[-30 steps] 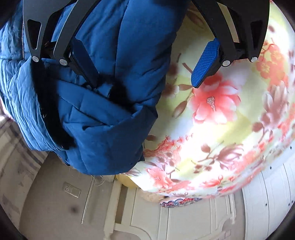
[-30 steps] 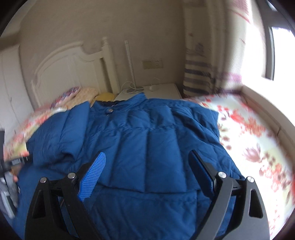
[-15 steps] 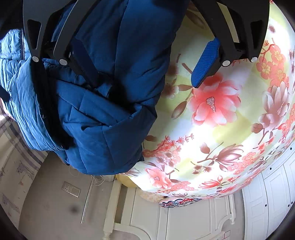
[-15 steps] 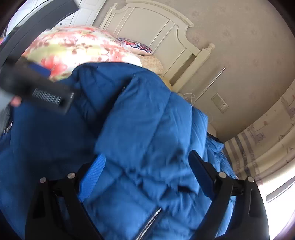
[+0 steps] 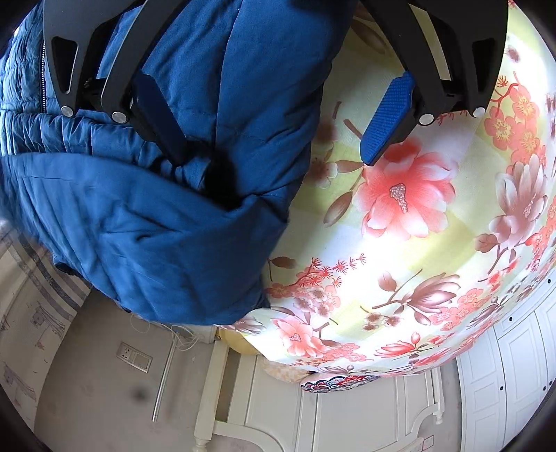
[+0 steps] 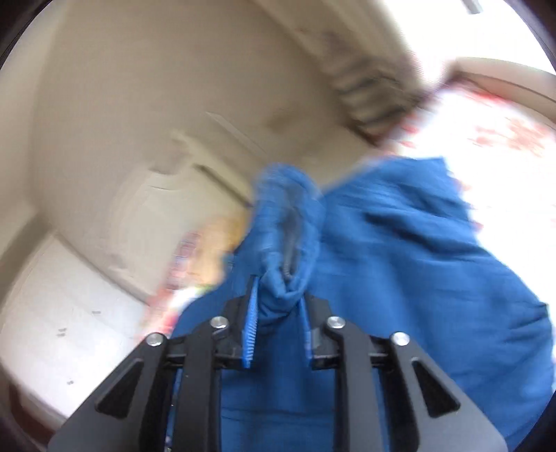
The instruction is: Fold large clothes
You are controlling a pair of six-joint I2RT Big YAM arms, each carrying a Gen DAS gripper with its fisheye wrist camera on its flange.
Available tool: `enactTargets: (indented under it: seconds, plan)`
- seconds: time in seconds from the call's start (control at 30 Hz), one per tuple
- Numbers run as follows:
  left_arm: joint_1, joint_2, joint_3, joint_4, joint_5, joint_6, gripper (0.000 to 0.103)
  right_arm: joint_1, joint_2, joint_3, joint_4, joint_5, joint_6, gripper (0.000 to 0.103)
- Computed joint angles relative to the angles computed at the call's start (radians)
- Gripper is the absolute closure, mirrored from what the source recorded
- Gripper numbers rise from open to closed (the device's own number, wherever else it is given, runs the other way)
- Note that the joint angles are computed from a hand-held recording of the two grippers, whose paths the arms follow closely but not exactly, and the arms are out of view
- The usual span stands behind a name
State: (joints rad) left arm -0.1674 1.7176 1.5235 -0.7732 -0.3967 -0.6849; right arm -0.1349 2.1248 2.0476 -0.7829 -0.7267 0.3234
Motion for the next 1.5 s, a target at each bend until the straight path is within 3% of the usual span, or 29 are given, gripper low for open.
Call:
enactTargets:
  seconds: [0.07, 0.17, 0.27, 0.33, 0.37, 0.4, 0.57, 0.63, 0.77, 0.87, 0.93, 0.97, 1.0, 1.07, 1.13, 1.17, 1.3, 1.47, 1.5]
  plan:
    - [0.000, -0.001, 0.000, -0.001, -0.001, -0.001, 0.004, -0.010, 0.020, -0.008, 0.008, -0.062, 0.026, 0.049]
    - [0.000, -0.002, -0.003, 0.000, 0.001, -0.002, 0.004, -0.006, 0.010, -0.028, 0.039, -0.066, 0.026, 0.043]
    - [0.000, 0.000, 0.000, -0.002, 0.000, -0.001, 0.004, 0.010, 0.025, 0.006, 0.017, -0.047, 0.011, 0.038]
    - [0.000, -0.001, 0.000, -0.005, -0.003, 0.000, 0.004, 0.015, 0.049, 0.060, -0.047, -0.028, -0.040, 0.050]
    - [0.000, -0.002, -0.001, -0.006, -0.004, 0.000, 0.004, 0.018, 0.058, 0.082, -0.083, -0.036, -0.070, 0.071]
    - [-0.001, -0.003, -0.002, -0.007, -0.005, -0.001, 0.004, 0.016, 0.048, 0.075, -0.074, -0.050, -0.071, 0.080]
    - [-0.003, -0.002, 0.002, -0.016, -0.013, 0.000, 0.004, -0.009, -0.124, -0.139, 0.164, -0.120, -0.066, 0.085]
    - [-0.004, -0.002, 0.002, -0.017, -0.013, 0.000, 0.004, -0.028, -0.135, -0.150, 0.165, -0.127, -0.052, 0.085]
    - [-0.002, -0.001, 0.002, -0.019, -0.007, -0.001, 0.004, -0.030, -0.059, -0.080, -0.034, -0.004, -0.140, 0.085]
    - [-0.002, -0.003, -0.001, -0.016, -0.008, 0.000, 0.004, -0.040, -0.047, -0.094, -0.035, -0.018, -0.090, 0.085]
    - [0.000, -0.004, -0.002, -0.014, -0.004, -0.003, 0.004, -0.030, -0.061, -0.087, -0.059, 0.026, -0.129, 0.083]
    - [0.000, -0.003, -0.001, -0.016, -0.002, -0.003, 0.004, -0.024, -0.071, -0.080, -0.078, 0.065, -0.144, 0.075]
    - [0.000, -0.002, 0.000, -0.018, -0.002, -0.004, 0.004, -0.018, -0.095, -0.098, -0.058, 0.119, -0.135, 0.066]
    - [0.000, -0.003, 0.000, -0.018, -0.003, -0.004, 0.004, -0.011, -0.185, -0.193, 0.085, 0.239, -0.120, 0.051]
    - [-0.001, -0.002, 0.001, -0.019, -0.004, -0.004, 0.004, 0.009, -0.250, -0.256, 0.197, 0.294, -0.168, 0.043]
    - [-0.001, -0.003, 0.000, -0.018, -0.004, -0.004, 0.004, 0.030, -0.261, -0.249, 0.201, 0.299, -0.228, 0.040]
    - [0.000, -0.003, -0.001, -0.015, 0.000, -0.006, 0.004, 0.106, -0.226, -0.172, 0.137, 0.341, -0.430, 0.039]
    - [0.001, -0.005, -0.005, -0.010, 0.005, -0.009, 0.004, 0.145, -0.068, -0.015, -0.076, 0.519, -0.538, 0.037]
    - [0.002, -0.005, -0.007, -0.008, 0.009, -0.010, 0.004, 0.141, -0.051, -0.018, -0.083, 0.508, -0.562, 0.036]
